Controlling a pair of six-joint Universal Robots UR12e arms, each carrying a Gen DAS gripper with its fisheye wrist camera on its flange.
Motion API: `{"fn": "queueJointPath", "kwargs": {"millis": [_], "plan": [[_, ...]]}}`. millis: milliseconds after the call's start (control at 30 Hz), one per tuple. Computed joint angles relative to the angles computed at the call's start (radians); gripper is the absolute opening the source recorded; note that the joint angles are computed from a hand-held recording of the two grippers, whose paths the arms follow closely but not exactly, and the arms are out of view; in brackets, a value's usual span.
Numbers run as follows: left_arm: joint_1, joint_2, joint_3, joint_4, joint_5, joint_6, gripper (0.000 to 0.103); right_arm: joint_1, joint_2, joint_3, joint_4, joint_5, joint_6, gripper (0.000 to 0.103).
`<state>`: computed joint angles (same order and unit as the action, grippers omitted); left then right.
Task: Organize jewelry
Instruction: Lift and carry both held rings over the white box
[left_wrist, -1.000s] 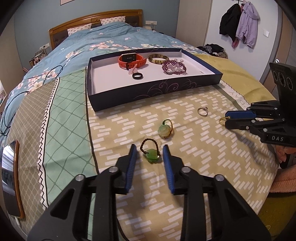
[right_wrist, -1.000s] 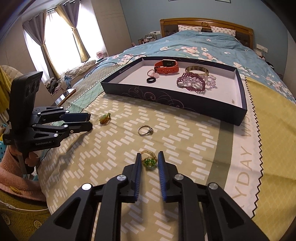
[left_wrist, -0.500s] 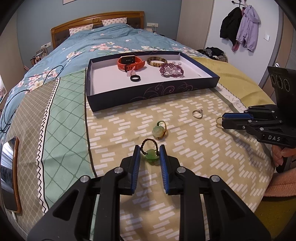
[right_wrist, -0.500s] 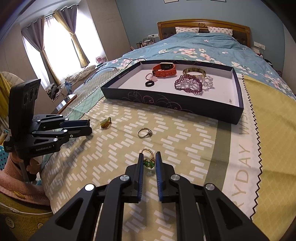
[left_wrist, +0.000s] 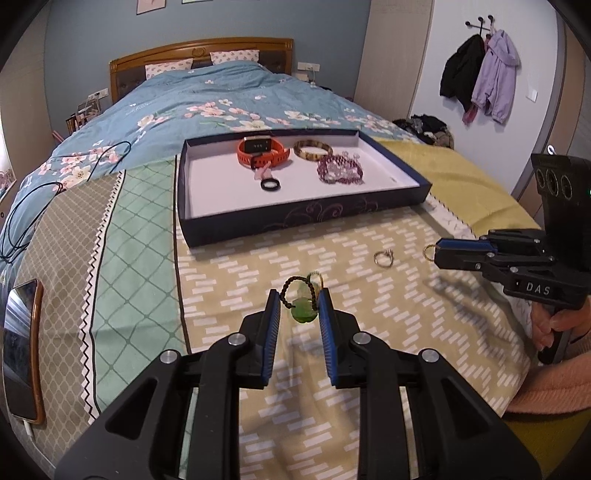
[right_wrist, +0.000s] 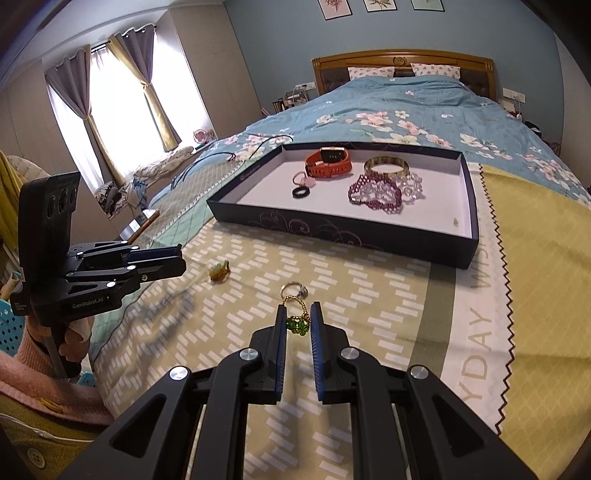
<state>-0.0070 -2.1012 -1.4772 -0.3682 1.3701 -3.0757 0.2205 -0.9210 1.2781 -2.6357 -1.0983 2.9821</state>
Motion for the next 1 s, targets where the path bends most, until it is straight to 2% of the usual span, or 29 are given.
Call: {"fn": "queueJointPath", "kwargs": {"millis": [500,1000], "plan": [[-0.010,-0.019,0.034,0.054,0.009,-0.031,0.021,-0.001,0.020,-0.036,-0.048,0.035,0.030,0.011],[-0.017,-0.031,0.057,0.070,0.032,-0.033,0.021,-0.001,0.035,-0.063,-0.059,0.038,0.033,0.011]]}}
